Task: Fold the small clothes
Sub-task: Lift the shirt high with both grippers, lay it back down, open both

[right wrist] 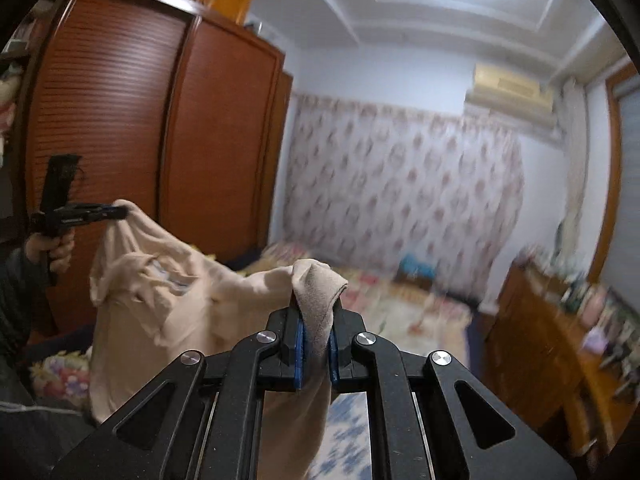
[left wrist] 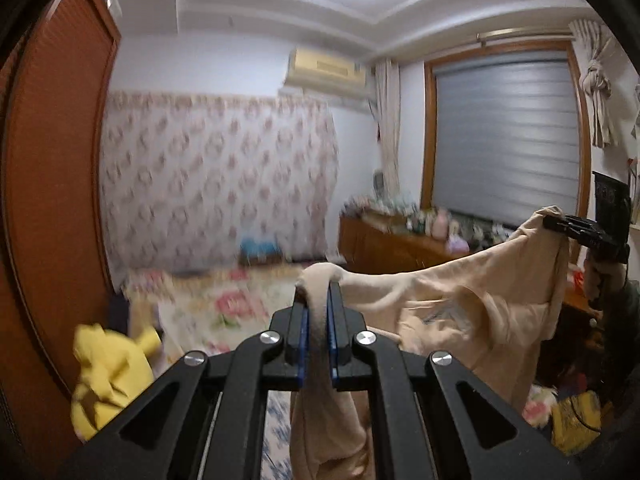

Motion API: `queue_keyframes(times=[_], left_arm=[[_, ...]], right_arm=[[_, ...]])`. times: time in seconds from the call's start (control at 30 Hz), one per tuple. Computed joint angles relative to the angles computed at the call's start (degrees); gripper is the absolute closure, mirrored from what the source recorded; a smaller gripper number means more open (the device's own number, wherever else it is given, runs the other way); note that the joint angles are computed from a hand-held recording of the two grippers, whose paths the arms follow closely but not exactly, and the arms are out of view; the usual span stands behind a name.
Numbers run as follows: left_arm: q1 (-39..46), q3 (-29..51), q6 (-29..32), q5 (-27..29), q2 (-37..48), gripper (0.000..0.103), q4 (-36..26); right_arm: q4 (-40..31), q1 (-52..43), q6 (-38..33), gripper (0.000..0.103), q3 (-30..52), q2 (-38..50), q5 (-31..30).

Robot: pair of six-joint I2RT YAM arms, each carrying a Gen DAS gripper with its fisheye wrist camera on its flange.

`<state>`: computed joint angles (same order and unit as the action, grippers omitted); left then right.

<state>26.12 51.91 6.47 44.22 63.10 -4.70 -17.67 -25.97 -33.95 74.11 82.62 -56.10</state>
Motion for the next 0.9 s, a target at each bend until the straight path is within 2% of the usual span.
queue_keyframes(times=[0.2, 0.27, 0.4, 0.63, 0.9], left_arm=[[4.15, 9.51, -2.27, 1.49, -0.29, 0.097, -0.68], [6.54, 13.17, -4.79, 3.5, -0.25, 0.097, 0.03], [10.33, 14.8, -7.91, 6.76, -1.92, 0.097, 2.44], [14.27, 10.89, -9.9, 10.65, -5.42, 0.097, 7.96], [14.52, 10.6, -11.58, 10.8, -5.6, 0.097, 9.77]], right_arm=[[0.81, -1.17, 6.85, 0.097, 10.29, -1.65, 0.67], [1.42, -1.85, 9.32, 0.097, 13.56, -1.34, 0.8], [2.69, -4.92, 13.42, 0.097, 18.37, -1.13, -0.97], [6.59, -8.5, 15.63, 0.097, 15.59, -3.18, -4.29], [6.73, -10.18, 16.02, 0.097, 15.16, -5.36, -6.19]])
